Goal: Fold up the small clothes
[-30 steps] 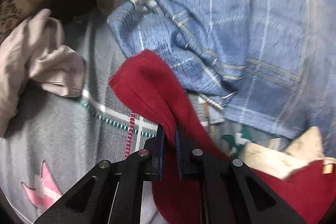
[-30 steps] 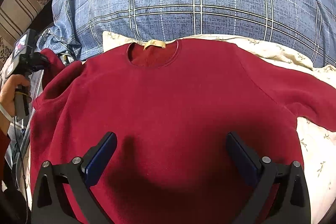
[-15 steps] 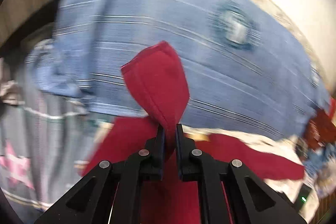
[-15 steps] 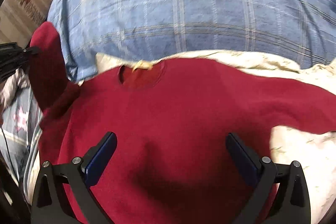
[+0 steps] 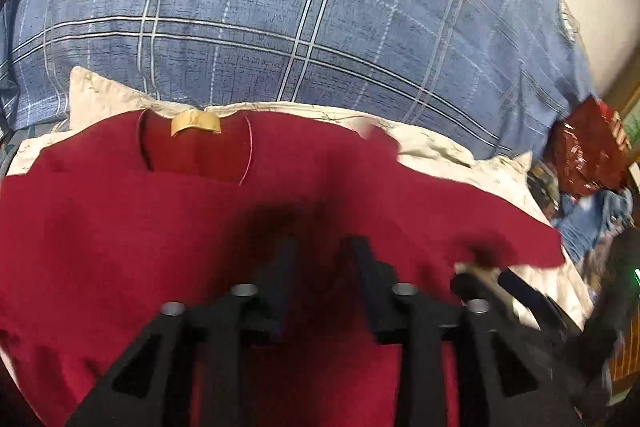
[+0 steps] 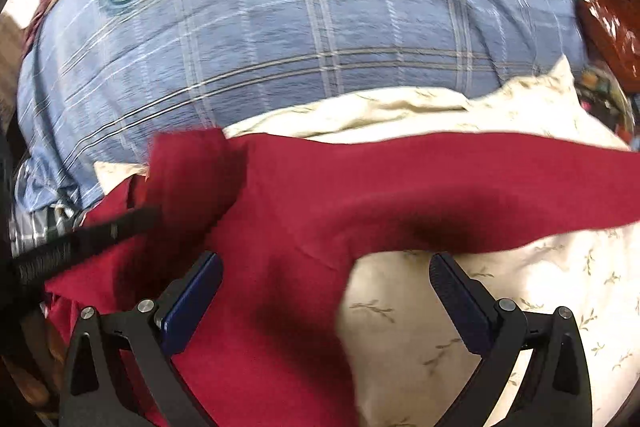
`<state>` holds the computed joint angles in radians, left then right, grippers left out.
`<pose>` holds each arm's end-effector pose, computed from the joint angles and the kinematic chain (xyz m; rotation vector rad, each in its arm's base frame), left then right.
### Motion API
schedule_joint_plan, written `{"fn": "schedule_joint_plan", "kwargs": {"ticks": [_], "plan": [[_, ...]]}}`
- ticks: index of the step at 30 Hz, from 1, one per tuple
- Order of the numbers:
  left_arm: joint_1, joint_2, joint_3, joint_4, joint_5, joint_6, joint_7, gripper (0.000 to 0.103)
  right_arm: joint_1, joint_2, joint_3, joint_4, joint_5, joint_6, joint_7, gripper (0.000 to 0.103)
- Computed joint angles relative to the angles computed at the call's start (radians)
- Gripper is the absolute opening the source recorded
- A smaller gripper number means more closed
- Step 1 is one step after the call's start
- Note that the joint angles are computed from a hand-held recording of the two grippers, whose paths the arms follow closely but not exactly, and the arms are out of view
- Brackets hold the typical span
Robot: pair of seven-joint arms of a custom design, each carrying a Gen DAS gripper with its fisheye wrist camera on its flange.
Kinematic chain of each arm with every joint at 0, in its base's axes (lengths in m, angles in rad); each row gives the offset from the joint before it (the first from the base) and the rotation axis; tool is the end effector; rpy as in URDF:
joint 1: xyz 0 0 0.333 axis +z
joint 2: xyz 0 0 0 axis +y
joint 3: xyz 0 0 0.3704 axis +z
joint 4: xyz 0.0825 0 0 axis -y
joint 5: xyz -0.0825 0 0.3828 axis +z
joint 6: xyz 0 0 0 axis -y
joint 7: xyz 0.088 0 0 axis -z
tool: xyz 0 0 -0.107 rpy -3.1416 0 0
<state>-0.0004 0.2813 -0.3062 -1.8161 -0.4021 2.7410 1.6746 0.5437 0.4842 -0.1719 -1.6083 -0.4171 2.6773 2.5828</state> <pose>0.6646 -0.1699 0.5160 -1.9456 2.0470 -1.0499 0.6835 0.3067 0.4634 -1.5381 2.0364 -0.5477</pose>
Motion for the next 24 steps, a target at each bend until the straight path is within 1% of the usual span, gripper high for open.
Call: {"fn": "schedule_joint_plan", "kwargs": {"ticks": [1, 2, 3, 4, 5, 6, 8, 9, 10, 11, 13, 15, 16, 17, 18, 19, 20, 21, 22, 24], "plan": [[0.024, -0.03, -0.016, -0.029, -0.032, 0.022, 0.05, 0.051, -0.004, -0.009, 0.002, -0.015, 0.006, 0.01, 0.003, 0.103], [0.027, -0.056, -0.018, -0.059, -0.047, 0.052, 0.072, 0.056, -0.013, -0.014, 0.008, -0.027, 0.02, 0.034, 0.006, 0.103], [0.033, -0.1, -0.007, -0.104, -0.051, 0.092, 0.095, 0.067, -0.016, -0.016, 0.009, -0.034, 0.027, 0.05, 0.006, 0.103], [0.022, -0.136, 0.019, -0.146, -0.024, 0.129, 0.08, 0.075, -0.019, -0.02, 0.013, -0.043, 0.036, 0.072, 0.003, 0.103], [0.01, -0.163, 0.054, -0.181, 0.027, 0.167, 0.043, 0.075, -0.021, -0.022, 0.017, -0.049, 0.044, 0.096, -0.007, 0.103], [-0.005, -0.184, 0.095, -0.213, 0.108, 0.199, -0.025, 0.076, -0.018, -0.021, 0.017, -0.05, 0.05, 0.109, -0.016, 0.103], [-0.033, -0.206, 0.178, -0.256, 0.333, 0.232, -0.231, 0.076, -0.007, -0.004, 0.012, -0.027, 0.056, 0.118, -0.036, 0.103], [-0.047, -0.204, 0.235, -0.264, 0.506, 0.235, -0.397, 0.075, -0.003, 0.006, 0.01, -0.016, 0.06, 0.127, -0.047, 0.103], [-0.047, -0.194, 0.268, -0.262, 0.618, 0.226, -0.51, 0.075, -0.006, 0.02, 0.013, 0.004, 0.075, 0.127, -0.062, 0.103], [-0.045, -0.182, 0.276, -0.254, 0.671, 0.211, -0.572, 0.075, 0.0, 0.04, 0.008, 0.031, 0.082, 0.115, -0.071, 0.103], [-0.004, -0.143, 0.257, -0.237, 0.644, 0.166, -0.572, 0.074, 0.015, 0.079, -0.014, 0.092, 0.085, 0.065, -0.083, 0.102], [0.007, -0.114, 0.249, -0.215, 0.663, 0.124, -0.597, 0.074, 0.043, 0.128, -0.06, 0.175, 0.046, -0.024, -0.074, 0.102], [0.011, -0.093, 0.248, -0.198, 0.676, 0.097, -0.604, 0.074, 0.032, 0.151, -0.054, 0.21, 0.045, -0.047, -0.09, 0.098], [0.012, -0.073, 0.241, -0.171, 0.679, 0.071, -0.607, 0.074, 0.008, 0.17, -0.03, 0.242, 0.065, -0.066, -0.122, 0.089], [0.015, -0.058, 0.237, -0.157, 0.683, 0.053, -0.606, 0.076, -0.027, 0.192, 0.009, 0.277, 0.102, -0.089, -0.174, 0.081], [0.01, -0.05, 0.239, -0.15, 0.701, 0.046, -0.621, 0.076, -0.069, 0.222, 0.058, 0.329, 0.155, -0.129, -0.248, 0.057], [0.003, -0.048, 0.246, -0.152, 0.726, 0.048, -0.642, 0.076, -0.086, 0.241, 0.081, 0.361, 0.187, -0.158, -0.296, 0.029], [-0.006, -0.038, 0.255, -0.142, 0.756, 0.049, -0.667, 0.076, -0.097, 0.251, 0.095, 0.376, 0.212, -0.166, -0.337, 0.021], [-0.014, -0.031, 0.263, -0.136, 0.787, 0.052, -0.69, 0.076, -0.104, 0.251, 0.106, 0.375, 0.232, -0.151, -0.374, 0.014], [-0.04, -0.01, 0.289, -0.112, 0.876, 0.049, -0.745, 0.076, -0.068, 0.242, 0.064, 0.375, 0.203, -0.147, -0.394, 0.008]]}}
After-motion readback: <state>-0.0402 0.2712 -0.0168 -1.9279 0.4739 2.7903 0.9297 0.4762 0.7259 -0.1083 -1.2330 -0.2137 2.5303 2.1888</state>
